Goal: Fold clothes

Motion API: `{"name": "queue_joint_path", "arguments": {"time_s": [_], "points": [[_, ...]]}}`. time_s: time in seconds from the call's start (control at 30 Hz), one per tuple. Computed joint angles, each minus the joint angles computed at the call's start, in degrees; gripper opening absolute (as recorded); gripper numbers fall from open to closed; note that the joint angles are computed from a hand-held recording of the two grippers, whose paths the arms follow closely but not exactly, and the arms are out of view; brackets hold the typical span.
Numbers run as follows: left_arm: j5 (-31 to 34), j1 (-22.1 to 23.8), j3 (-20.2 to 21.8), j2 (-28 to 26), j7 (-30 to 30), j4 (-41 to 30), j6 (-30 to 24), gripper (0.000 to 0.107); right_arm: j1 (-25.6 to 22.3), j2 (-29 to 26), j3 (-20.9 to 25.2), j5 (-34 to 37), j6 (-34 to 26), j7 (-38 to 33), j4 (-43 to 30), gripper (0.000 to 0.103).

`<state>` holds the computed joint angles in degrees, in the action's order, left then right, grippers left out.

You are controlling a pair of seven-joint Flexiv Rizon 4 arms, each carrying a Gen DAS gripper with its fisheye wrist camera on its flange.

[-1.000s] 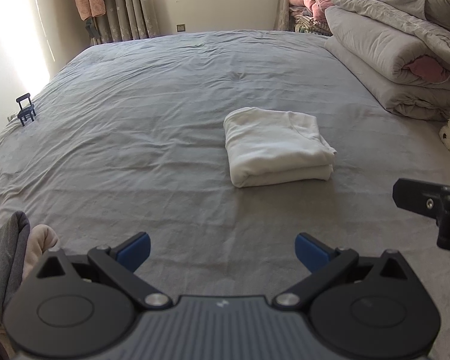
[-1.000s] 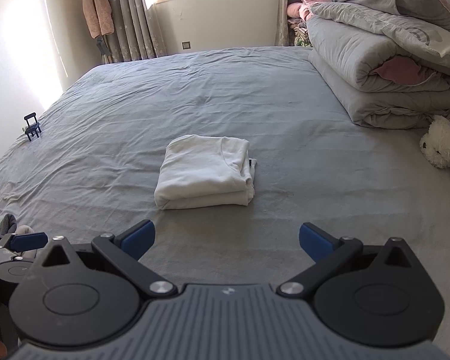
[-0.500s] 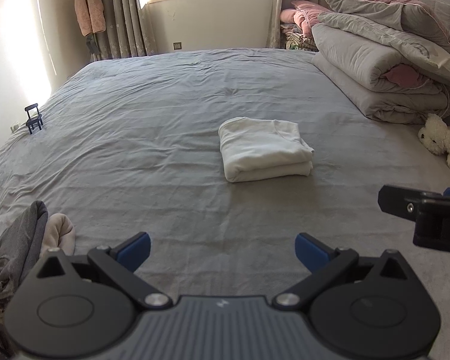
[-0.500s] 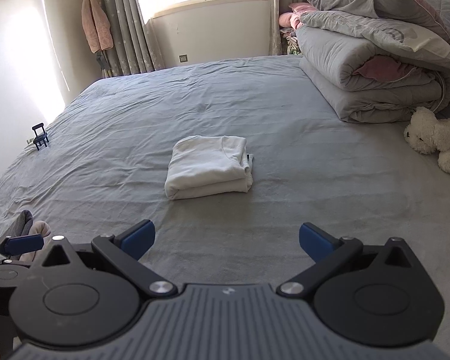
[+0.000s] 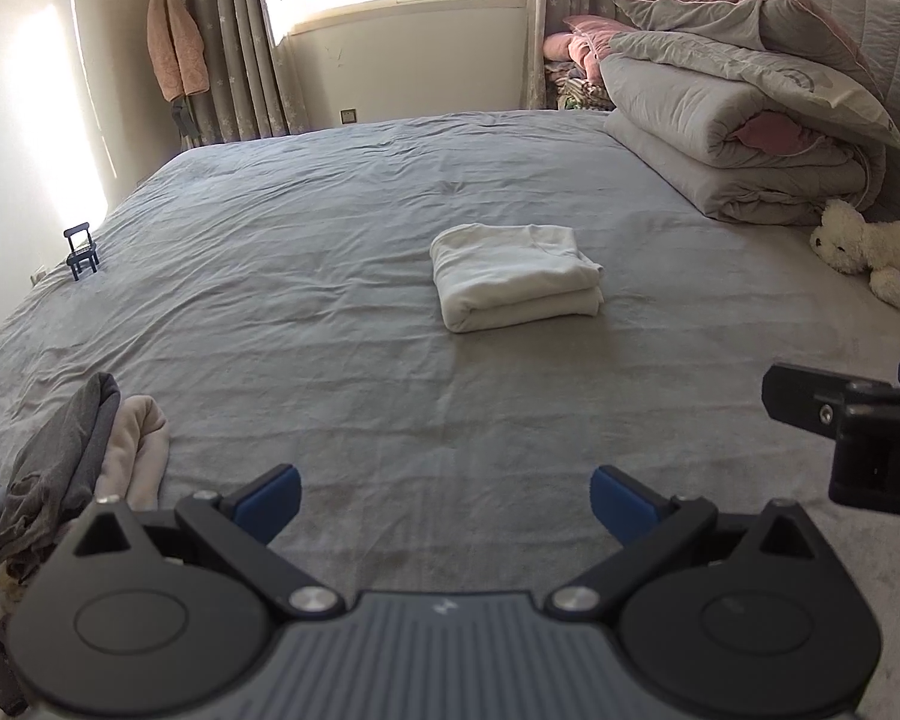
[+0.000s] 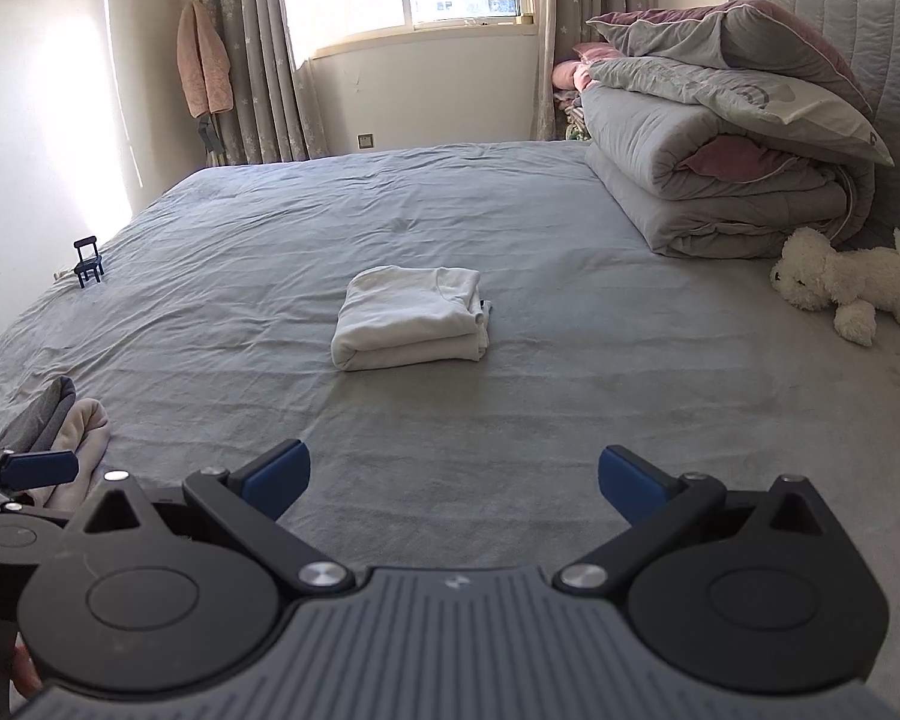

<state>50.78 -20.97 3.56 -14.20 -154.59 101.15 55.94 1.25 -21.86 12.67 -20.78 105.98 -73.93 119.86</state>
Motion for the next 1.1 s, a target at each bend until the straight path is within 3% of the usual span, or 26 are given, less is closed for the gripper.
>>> {"name": "queue_joint_path", "arguments": {"time_s": [0.2, 0.47, 0.67, 0.8, 1.1], "points": [[4.3, -1.6, 0.0, 0.0, -4.0, 1.5, 0.0, 0.103, 8.0, 0.0, -7.9, 5.2, 6.2, -4.5, 3.8, 0.103], [5.2, -1.5, 0.3, -2.6, -7.3, 2.2, 2.5, 0.103, 12.8, -2.7, -11.3, 11.3, 11.1, -10.4, 5.4, 0.103], [5.1, -2.3, 1.8, -4.9, -8.1, 1.4, 4.1, 0.103, 10.0, -4.4, -8.5, 10.5, 12.2, -9.3, 4.9, 0.103], [5.0, -2.9, 2.5, -6.0, -8.5, 1.1, 4.1, 0.102, 10.9, -5.4, -9.2, 11.4, 14.1, -10.1, 5.2, 0.103], [3.7, -3.5, 3.7, -6.7, -7.6, 1.3, 5.3, 0.103, 11.1, -6.1, -9.4, 10.8, 12.4, -10.8, 5.2, 0.103]]}}
